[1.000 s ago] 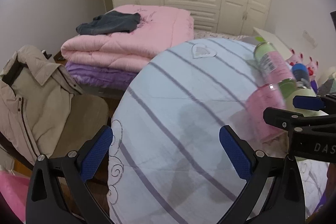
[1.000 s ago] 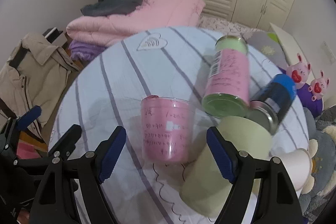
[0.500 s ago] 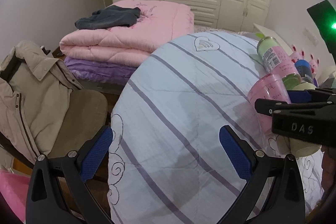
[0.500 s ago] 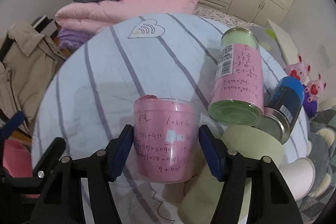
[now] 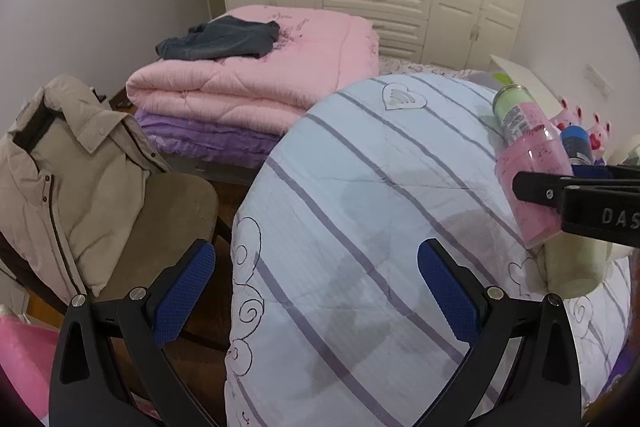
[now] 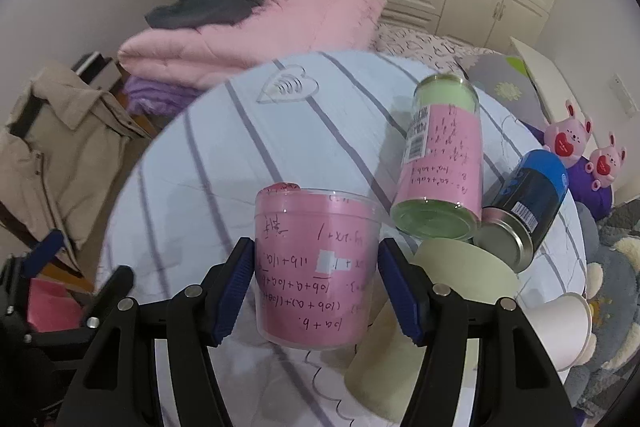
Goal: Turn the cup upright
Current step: 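Lift the pink cup with the right gripper and pull it back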
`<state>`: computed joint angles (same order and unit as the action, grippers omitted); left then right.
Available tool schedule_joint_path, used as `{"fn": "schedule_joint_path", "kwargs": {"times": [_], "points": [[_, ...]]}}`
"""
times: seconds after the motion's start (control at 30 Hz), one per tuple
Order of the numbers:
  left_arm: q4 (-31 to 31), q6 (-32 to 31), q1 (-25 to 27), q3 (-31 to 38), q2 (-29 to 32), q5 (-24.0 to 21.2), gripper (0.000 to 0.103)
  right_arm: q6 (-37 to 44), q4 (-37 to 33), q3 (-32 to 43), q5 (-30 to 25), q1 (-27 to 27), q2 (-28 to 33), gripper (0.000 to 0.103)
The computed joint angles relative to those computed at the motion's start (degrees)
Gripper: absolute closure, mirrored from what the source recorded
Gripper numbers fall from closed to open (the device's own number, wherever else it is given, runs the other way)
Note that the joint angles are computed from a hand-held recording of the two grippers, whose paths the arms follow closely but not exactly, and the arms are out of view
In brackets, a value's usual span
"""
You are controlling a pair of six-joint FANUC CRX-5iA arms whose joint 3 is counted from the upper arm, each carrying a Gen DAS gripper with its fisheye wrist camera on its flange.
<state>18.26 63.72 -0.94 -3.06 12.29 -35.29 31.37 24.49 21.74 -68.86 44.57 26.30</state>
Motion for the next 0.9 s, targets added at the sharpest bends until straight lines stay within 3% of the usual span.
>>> {"fn": "schedule_joint_path", "kwargs": {"times": [0.43,0.9], "points": [[5.25,-8.87,-1.04,-8.26,-7.34,2.15,0.001,-8.30,4.14,-11.09,0.19,4.86,-8.90,0.039],[4.92,-12.82,-2.06,-12.26,-10.73,0.50,0.001,-22.63,5.19,-21.87,-0.68,10.39,-16.00,0.039]]}}
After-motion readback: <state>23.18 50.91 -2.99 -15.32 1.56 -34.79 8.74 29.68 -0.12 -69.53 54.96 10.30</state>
